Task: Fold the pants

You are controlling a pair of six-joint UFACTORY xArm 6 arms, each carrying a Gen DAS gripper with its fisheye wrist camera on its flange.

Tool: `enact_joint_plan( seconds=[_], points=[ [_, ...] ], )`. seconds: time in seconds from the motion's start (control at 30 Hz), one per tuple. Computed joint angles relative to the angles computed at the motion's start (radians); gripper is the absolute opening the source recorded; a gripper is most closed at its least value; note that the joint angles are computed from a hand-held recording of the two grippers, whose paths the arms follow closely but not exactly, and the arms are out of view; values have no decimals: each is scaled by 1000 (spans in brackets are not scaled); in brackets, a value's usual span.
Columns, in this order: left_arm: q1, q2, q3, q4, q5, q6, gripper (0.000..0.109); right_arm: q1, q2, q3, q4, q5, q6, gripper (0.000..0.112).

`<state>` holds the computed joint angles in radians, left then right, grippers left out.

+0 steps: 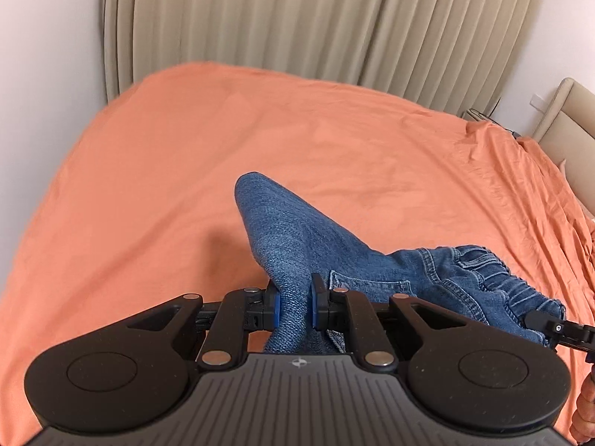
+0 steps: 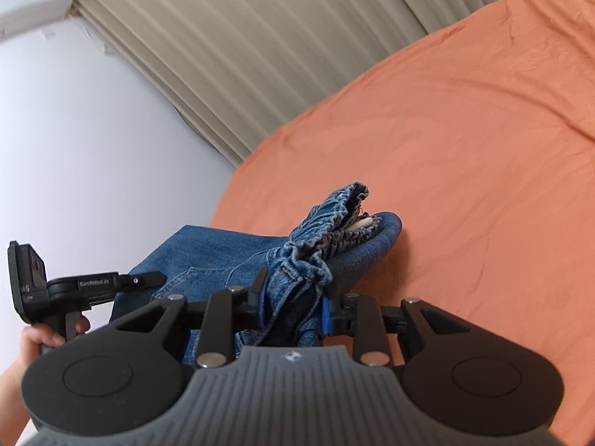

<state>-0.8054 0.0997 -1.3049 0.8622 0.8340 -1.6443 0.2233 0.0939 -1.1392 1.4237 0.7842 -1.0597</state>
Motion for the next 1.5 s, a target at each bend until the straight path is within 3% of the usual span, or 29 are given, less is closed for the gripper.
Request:
enact_joint_plan(
  seconds=[0.23, 0.37, 0.47, 0.57, 0.73, 0.8, 0.87, 1.0, 1.07, 1.2, 1.27, 1.37, 1.5],
  points=[
    [73, 19, 170, 42, -184, -144, 15, 39, 54, 42, -77, -64, 8, 22],
    [105, 19, 236, 150, -289, -274, 17, 44, 118, 32, -128, -95, 81, 23],
    [117, 42, 231, 164, -317, -308, 24, 45, 155, 18, -135, -100, 110, 25],
    [117, 24, 236, 131, -303, -318, 43, 64, 166, 4, -151, -125, 137, 26],
    [73, -96, 297, 1, -237, -200, 44, 67, 130, 32, -193, -130, 163, 27],
    [57, -145, 347, -51, -253, -180, 49, 77, 134, 33, -182, -135, 179, 27],
    [34, -192, 409, -61, -273, -233, 56, 80, 137, 36, -173, -143, 177, 27],
    [-24, -233, 498, -40, -301, -376, 56, 90, 140, 41, -178, -160, 169, 27],
    [-63, -216, 502, -59, -265, -399, 51, 93, 149, 30, -200, -160, 184, 27],
    [-107, -174, 473, 15, -192, -560, 50, 109, 155, 20, -240, -179, 203, 28],
    [-122, -148, 413, -55, -115, -492, 50, 123, 149, 21, -270, -202, 220, 30],
    [-171, -104, 270, -146, 97, -313, 48, 144, 142, 11, -382, -241, 285, 41],
    [-267, -104, 101, -127, 367, -190, 46, 139, 83, 14, -473, -241, 340, 45]
  ],
)
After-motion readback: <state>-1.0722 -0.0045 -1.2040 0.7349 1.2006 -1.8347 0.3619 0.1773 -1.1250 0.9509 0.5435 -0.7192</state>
